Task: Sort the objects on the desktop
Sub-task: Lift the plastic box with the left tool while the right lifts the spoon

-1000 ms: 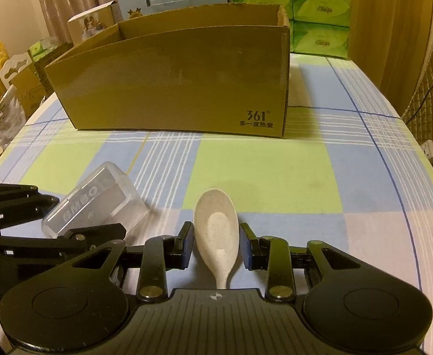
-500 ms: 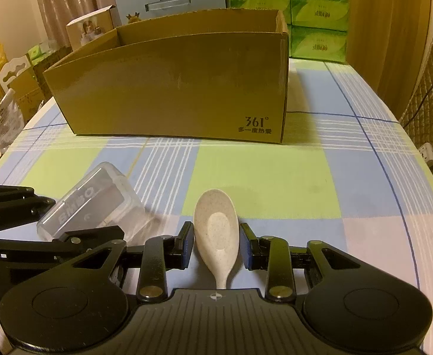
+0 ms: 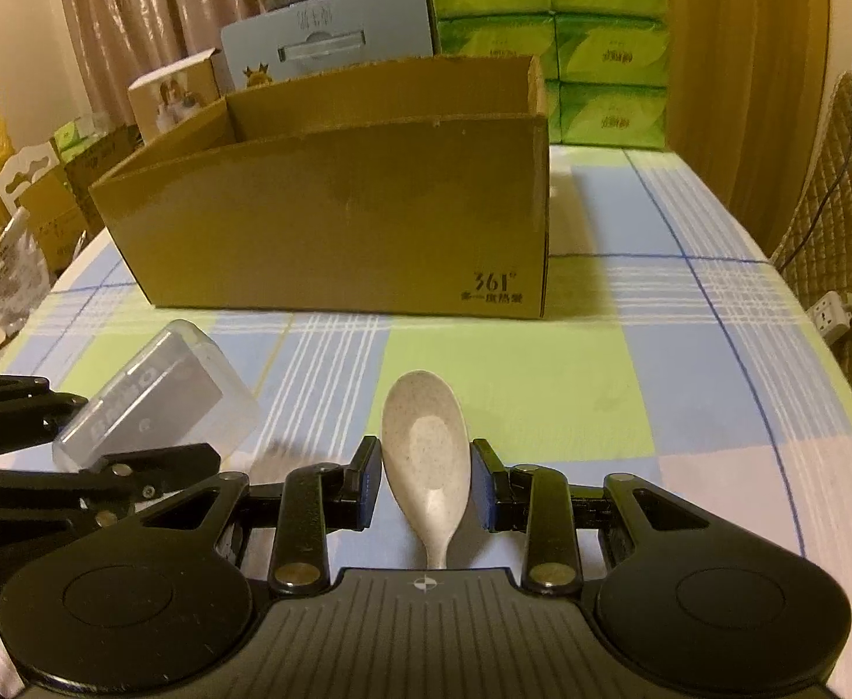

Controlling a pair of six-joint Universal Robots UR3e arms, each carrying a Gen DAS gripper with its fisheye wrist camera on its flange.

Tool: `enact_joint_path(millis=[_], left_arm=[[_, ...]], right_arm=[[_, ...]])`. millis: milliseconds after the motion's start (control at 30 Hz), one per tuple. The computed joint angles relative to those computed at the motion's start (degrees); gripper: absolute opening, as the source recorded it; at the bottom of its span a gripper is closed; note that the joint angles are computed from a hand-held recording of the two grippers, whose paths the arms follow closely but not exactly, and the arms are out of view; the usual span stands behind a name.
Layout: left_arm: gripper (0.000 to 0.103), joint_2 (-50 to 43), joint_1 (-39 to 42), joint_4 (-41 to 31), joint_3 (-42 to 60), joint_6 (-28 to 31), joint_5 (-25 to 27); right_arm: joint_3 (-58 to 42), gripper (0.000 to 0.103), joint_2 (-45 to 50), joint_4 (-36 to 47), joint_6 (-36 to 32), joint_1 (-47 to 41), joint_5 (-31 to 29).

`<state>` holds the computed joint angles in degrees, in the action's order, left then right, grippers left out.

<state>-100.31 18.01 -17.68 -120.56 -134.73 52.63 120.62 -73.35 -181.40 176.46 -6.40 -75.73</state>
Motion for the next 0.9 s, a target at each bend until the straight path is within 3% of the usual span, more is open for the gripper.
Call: enact_joint_path(millis=[133, 200, 433, 700, 733, 767, 800, 867, 900], left_arm=[[0.026, 2.3, 0.1, -1.5, 1.5, -1.9, -0.9], [0.026, 3.9, 0.4, -3.1, 2.0, -2.5, -1.6], [0.026, 8.6, 2.1, -7.4, 2.3, -2.5, -2.8], [0.026, 8.9, 3.9, -8.4, 1.3, -1.5, -3.1], [0.026, 8.1, 3.9, -7.7, 1.4, -1.7, -2.8], [0.026, 7.3, 3.8, -6.9, 1.4, -2.0, -2.6], [0.026, 6.4, 3.8, -6.5, 1.4, -2.1, -2.4], [0.026, 4.6, 3.8, -5.4, 1.8, -2.4, -2.2], [0.026, 3.9, 3.8, -5.0, 2.1, -2.5, -2.0]], right_arm=[[1.2, 0.028, -3.7, 0.7, 0.5, -0.4, 0.5], [1.3, 0.006, -6.0, 1.9, 0.9, -0.8, 1.1], [-0.3, 0.0, -8.9, 4.3, 1.2, -1.9, 1.4], [-1.0, 0.003, -5.8, 6.7, 1.1, -1.5, 0.6], [-1.1, 0.005, -4.8, 6.3, 1.3, -1.1, 0.1], [-1.4, 0.015, -3.6, 5.6, 1.8, -0.5, -0.5], [-1.7, 0.038, -2.4, 4.7, 2.2, 0.0, -0.8], [-1.7, 0.07, -0.1, 1.2, 2.6, 0.8, -1.0], [-2.1, 0.071, 1.2, -0.3, 2.3, 1.5, -1.5]])
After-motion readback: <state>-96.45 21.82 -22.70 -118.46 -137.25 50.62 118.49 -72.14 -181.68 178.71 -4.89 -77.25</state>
